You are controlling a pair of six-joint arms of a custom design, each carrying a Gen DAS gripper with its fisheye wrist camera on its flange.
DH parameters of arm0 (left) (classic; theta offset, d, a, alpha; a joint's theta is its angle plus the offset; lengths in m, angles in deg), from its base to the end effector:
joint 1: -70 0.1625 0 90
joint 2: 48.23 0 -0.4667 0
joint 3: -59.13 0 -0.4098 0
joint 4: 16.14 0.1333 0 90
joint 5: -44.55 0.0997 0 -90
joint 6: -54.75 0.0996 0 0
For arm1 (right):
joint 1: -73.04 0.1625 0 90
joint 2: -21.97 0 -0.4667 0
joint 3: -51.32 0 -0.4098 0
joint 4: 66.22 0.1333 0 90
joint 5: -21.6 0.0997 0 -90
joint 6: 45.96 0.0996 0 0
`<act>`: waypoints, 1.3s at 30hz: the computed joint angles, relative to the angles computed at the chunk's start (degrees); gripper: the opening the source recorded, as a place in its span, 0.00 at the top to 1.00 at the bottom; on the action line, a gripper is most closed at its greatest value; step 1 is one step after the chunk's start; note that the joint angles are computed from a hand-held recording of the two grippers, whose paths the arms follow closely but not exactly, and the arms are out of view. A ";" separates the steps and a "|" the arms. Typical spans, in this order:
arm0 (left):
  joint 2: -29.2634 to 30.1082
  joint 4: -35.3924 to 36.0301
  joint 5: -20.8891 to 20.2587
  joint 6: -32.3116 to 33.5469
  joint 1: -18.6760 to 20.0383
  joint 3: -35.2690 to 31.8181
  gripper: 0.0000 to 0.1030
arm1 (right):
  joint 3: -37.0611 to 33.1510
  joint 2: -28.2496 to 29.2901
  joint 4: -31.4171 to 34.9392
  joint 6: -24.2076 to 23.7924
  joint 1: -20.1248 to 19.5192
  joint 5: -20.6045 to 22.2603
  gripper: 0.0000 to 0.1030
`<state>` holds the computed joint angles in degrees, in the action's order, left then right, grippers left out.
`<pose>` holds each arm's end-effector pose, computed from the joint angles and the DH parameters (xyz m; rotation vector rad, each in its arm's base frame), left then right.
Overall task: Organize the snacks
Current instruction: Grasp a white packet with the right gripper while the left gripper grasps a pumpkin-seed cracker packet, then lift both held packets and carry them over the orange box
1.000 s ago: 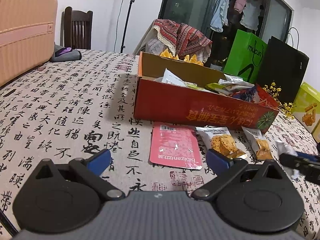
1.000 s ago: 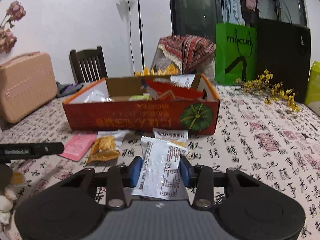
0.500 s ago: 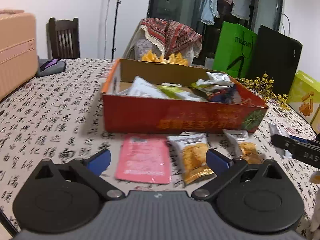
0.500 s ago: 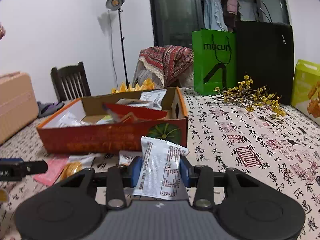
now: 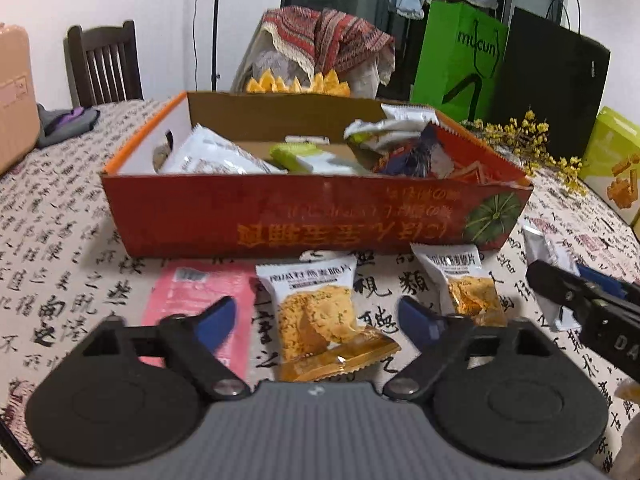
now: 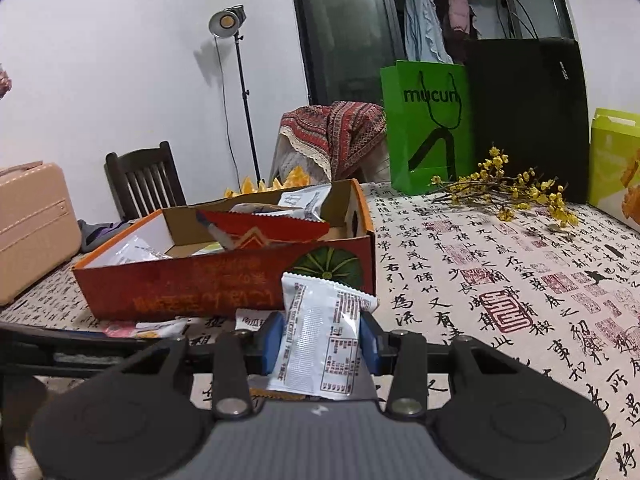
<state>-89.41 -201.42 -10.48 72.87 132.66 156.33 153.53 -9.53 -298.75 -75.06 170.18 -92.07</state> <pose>-0.1566 -0.7174 0.1299 0.6894 2.3545 -0.9285 0.1735 -0.6344 0.0858 0.3559 -2.1286 1.4317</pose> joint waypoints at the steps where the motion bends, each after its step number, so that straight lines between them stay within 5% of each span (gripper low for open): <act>1: 0.12 0.33 0.17 0.03 0.05 -0.21 0.24 | 0.04 0.03 -0.20 -0.12 0.05 0.10 0.61; 7: 0.39 -0.15 -0.55 1.34 0.16 -0.20 0.55 | 0.18 -0.02 -0.56 -0.51 0.00 0.49 0.61; 39: -5.14 -8.62 -6.35 7.50 -1.34 2.60 0.58 | 0.21 -1.79 -2.14 -5.34 3.60 3.34 0.61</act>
<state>-94.55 -210.05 -16.84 80.37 131.31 158.93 153.74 -11.32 -300.89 -80.41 173.77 -88.73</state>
